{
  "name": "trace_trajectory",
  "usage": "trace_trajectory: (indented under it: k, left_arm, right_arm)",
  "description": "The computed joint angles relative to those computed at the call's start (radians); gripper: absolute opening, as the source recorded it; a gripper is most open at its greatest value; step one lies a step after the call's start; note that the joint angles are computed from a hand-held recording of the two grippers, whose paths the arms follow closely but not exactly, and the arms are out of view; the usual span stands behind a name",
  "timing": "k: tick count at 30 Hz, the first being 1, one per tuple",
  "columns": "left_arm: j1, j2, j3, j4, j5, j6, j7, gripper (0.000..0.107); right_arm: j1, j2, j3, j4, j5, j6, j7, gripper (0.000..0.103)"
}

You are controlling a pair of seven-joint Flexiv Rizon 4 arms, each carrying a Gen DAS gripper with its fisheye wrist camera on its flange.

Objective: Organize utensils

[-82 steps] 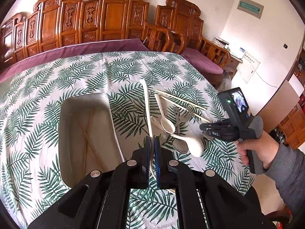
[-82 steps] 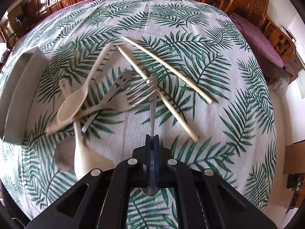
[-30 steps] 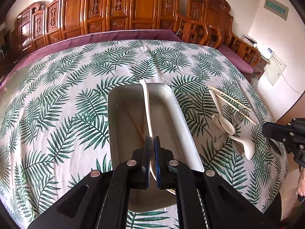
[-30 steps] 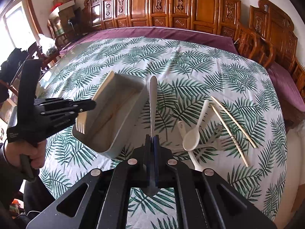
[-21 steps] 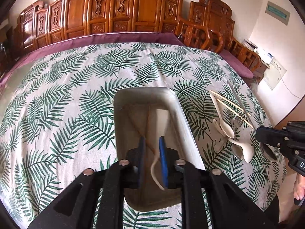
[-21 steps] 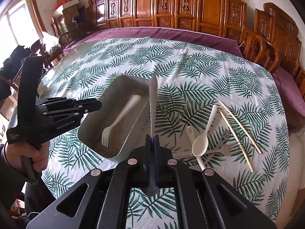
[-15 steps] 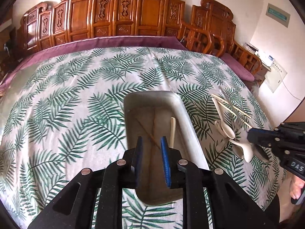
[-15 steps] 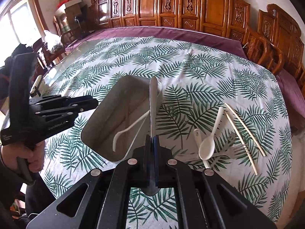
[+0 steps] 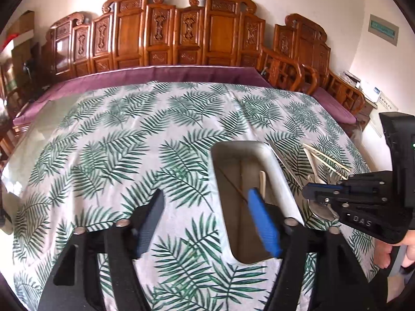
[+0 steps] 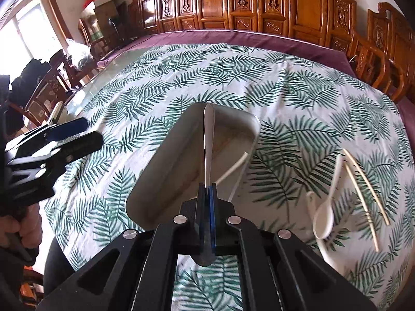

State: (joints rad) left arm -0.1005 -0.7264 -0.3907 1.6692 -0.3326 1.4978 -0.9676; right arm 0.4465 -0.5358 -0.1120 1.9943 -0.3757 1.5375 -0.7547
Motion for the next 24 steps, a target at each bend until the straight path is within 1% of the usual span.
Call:
trace_trajectory:
  k: [1, 5, 9, 13, 20, 24]
  left_arm:
    - [0.007, 0.001, -0.006, 0.004, -0.001, 0.009, 0.002, 0.073]
    - [0.029, 0.005, -0.022, 0.015, -0.005, 0.023, -0.001, 0.077]
    - [0.035, 0.008, -0.021, 0.021, 0.002, 0.028, -0.004, 0.078]
    - [0.041, 0.011, -0.019, 0.03, 0.007, 0.032, -0.006, 0.079]
    - [0.042, 0.016, -0.014, 0.038, 0.013, 0.031, -0.013, 0.079]
    - [0.047, 0.012, -0.024, 0.039, 0.015, 0.034, -0.009, 0.079]
  right_arm:
    - [-0.01, -0.011, 0.013, -0.016, 0.005, -0.006, -0.002, 0.004]
    - [-0.038, -0.05, 0.051, -0.067, 0.024, -0.032, -0.012, 0.004]
    - [-0.051, -0.078, 0.071, -0.101, 0.034, -0.054, -0.02, 0.004]
    - [-0.058, -0.101, 0.083, -0.124, 0.042, -0.067, -0.029, 0.002]
    - [-0.043, -0.096, 0.063, -0.113, 0.044, -0.042, -0.028, 0.002]
    - [0.002, -0.055, -0.005, -0.051, 0.032, 0.007, -0.011, 0.002]
